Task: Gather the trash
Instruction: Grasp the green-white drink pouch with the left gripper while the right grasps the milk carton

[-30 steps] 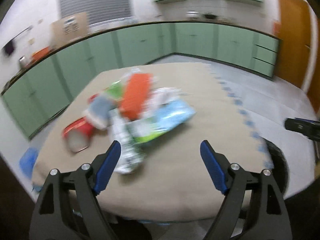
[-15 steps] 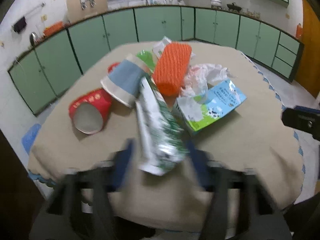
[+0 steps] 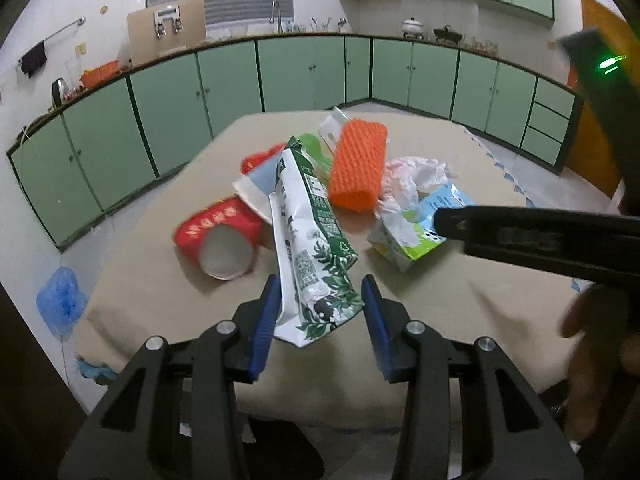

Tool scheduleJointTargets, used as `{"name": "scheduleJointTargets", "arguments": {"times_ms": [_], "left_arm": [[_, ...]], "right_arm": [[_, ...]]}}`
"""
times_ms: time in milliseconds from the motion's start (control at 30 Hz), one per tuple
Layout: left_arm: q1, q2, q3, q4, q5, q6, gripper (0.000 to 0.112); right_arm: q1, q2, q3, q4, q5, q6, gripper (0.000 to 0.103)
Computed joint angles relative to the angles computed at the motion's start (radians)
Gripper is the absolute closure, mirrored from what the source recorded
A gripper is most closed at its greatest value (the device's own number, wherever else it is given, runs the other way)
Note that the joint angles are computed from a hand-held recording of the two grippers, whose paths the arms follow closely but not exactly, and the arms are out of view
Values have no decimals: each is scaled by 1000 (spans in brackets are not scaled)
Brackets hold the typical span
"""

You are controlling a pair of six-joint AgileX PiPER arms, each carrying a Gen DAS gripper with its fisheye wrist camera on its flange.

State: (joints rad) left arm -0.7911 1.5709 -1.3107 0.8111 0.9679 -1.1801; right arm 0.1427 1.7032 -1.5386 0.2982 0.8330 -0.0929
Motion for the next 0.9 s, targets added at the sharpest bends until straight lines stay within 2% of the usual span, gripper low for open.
{"name": "scheduleJointTargets", "arguments": {"times_ms": [100, 233, 333, 367, 433, 600, 733, 900], "left_arm": [[27, -59, 48, 1, -16, 14, 73], [82, -104, 102, -19, -63, 60, 73], [117, -135, 132, -36, -98, 70, 73], [130, -141, 138, -46, -110, 77, 73], [147, -148, 148, -62, -131, 84, 73], [164, -151, 152, -86, -170, 109, 73], [142, -130, 139, -89, -179, 106, 73], [104, -98, 108, -85, -171, 101, 73]], "right_arm": [[70, 12, -2, -126, -48, 173, 28], [149, 56, -39, -280, -62, 331, 26], [218, 106, -86, -486, -31, 485, 26], [224, 119, -96, -510, -15, 500, 26], [217, 125, -97, -506, 9, 487, 28], [107, 33, 34, -523, -36, 470, 28], [-13, -6, 59, -365, -40, 360, 27], [-24, -47, 101, -302, -85, 281, 26]]}}
